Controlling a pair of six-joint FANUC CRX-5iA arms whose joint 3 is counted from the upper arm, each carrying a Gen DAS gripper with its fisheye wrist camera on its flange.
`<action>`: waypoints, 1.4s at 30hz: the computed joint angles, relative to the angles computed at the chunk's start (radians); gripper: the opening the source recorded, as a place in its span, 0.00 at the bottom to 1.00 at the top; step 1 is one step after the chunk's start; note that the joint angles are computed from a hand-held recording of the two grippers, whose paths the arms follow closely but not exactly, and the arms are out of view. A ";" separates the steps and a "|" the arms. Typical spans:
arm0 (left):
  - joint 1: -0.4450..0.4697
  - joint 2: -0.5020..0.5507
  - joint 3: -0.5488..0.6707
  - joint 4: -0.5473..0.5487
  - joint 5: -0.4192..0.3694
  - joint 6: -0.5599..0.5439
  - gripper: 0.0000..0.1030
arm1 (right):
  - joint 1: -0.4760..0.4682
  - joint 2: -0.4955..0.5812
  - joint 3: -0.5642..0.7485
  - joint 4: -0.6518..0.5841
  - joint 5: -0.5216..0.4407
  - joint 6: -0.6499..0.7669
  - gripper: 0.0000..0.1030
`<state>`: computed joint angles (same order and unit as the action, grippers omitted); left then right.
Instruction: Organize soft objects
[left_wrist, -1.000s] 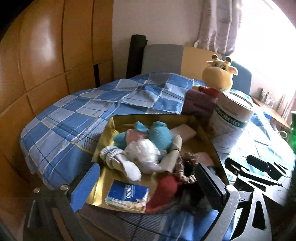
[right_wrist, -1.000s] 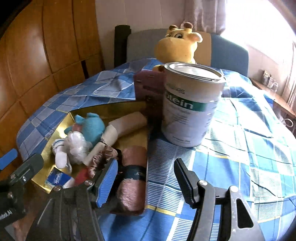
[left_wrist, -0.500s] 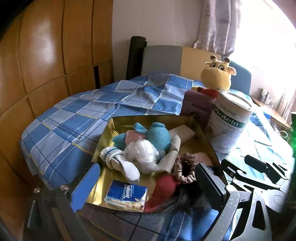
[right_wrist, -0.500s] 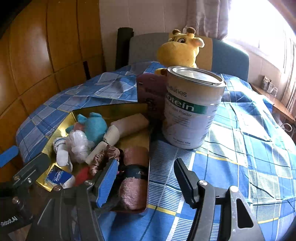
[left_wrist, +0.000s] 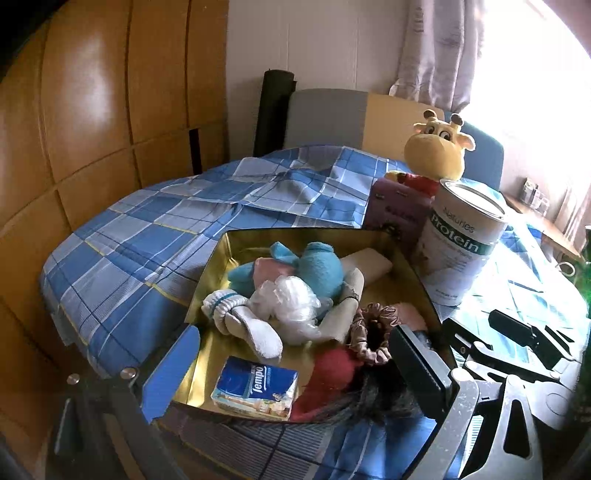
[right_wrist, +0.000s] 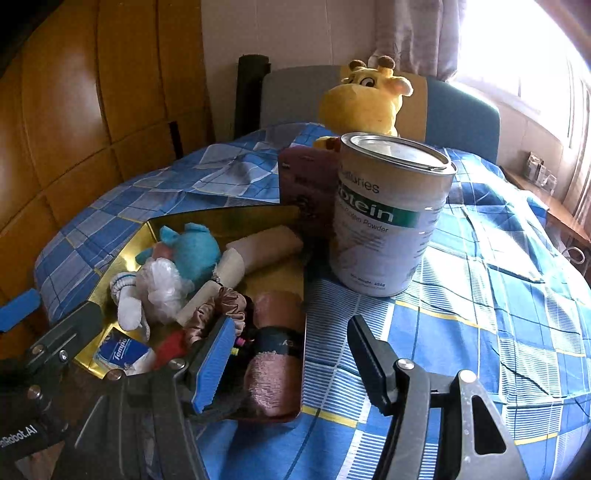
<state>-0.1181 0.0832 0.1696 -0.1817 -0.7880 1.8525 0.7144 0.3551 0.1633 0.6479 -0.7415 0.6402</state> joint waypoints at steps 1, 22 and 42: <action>0.000 0.000 0.000 0.000 0.000 0.000 1.00 | 0.000 0.000 0.000 0.000 0.000 0.000 0.62; 0.000 -0.004 -0.003 -0.001 0.000 -0.004 1.00 | 0.001 0.000 0.002 -0.005 -0.001 0.002 0.62; -0.006 0.006 0.016 -0.049 -0.029 0.042 0.99 | 0.002 0.000 0.001 -0.011 -0.002 0.006 0.62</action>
<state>-0.1244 0.0891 0.1861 -0.2310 -0.8174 1.8947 0.7161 0.3554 0.1646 0.6367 -0.7434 0.6466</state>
